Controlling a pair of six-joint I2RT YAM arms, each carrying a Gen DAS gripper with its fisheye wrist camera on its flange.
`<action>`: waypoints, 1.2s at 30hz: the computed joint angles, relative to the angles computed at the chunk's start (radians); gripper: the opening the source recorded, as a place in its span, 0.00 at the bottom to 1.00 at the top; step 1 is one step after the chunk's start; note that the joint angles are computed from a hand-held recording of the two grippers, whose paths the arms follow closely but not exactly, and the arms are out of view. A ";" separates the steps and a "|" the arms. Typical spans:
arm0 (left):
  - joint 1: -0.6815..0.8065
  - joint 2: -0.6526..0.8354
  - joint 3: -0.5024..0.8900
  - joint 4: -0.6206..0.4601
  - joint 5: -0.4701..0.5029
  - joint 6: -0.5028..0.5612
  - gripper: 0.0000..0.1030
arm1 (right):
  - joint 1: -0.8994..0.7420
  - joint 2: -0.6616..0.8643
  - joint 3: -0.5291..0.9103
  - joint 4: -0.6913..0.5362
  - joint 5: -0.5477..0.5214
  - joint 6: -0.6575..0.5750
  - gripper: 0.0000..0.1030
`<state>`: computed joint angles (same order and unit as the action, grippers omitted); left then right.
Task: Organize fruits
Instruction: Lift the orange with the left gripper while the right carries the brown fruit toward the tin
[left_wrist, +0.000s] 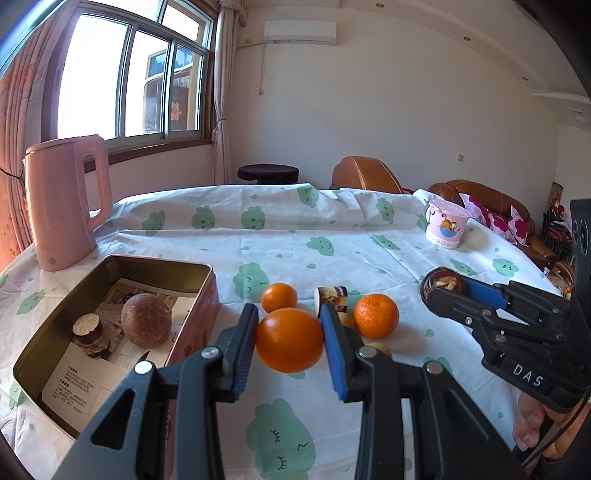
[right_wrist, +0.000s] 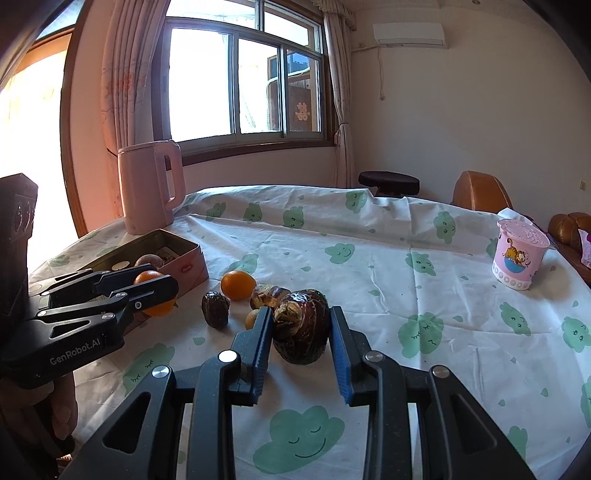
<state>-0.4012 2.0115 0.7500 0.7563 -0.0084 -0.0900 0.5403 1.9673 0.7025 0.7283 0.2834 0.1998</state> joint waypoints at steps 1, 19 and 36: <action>-0.001 -0.002 -0.003 0.005 -0.004 -0.001 0.36 | 0.000 -0.001 -0.005 0.010 0.001 -0.001 0.31; -0.014 -0.016 -0.062 0.114 -0.059 0.000 0.36 | 0.014 -0.020 -0.060 0.103 0.036 -0.004 0.32; -0.025 -0.024 -0.114 0.215 -0.098 0.008 0.36 | 0.029 -0.027 -0.111 0.205 0.077 -0.016 0.32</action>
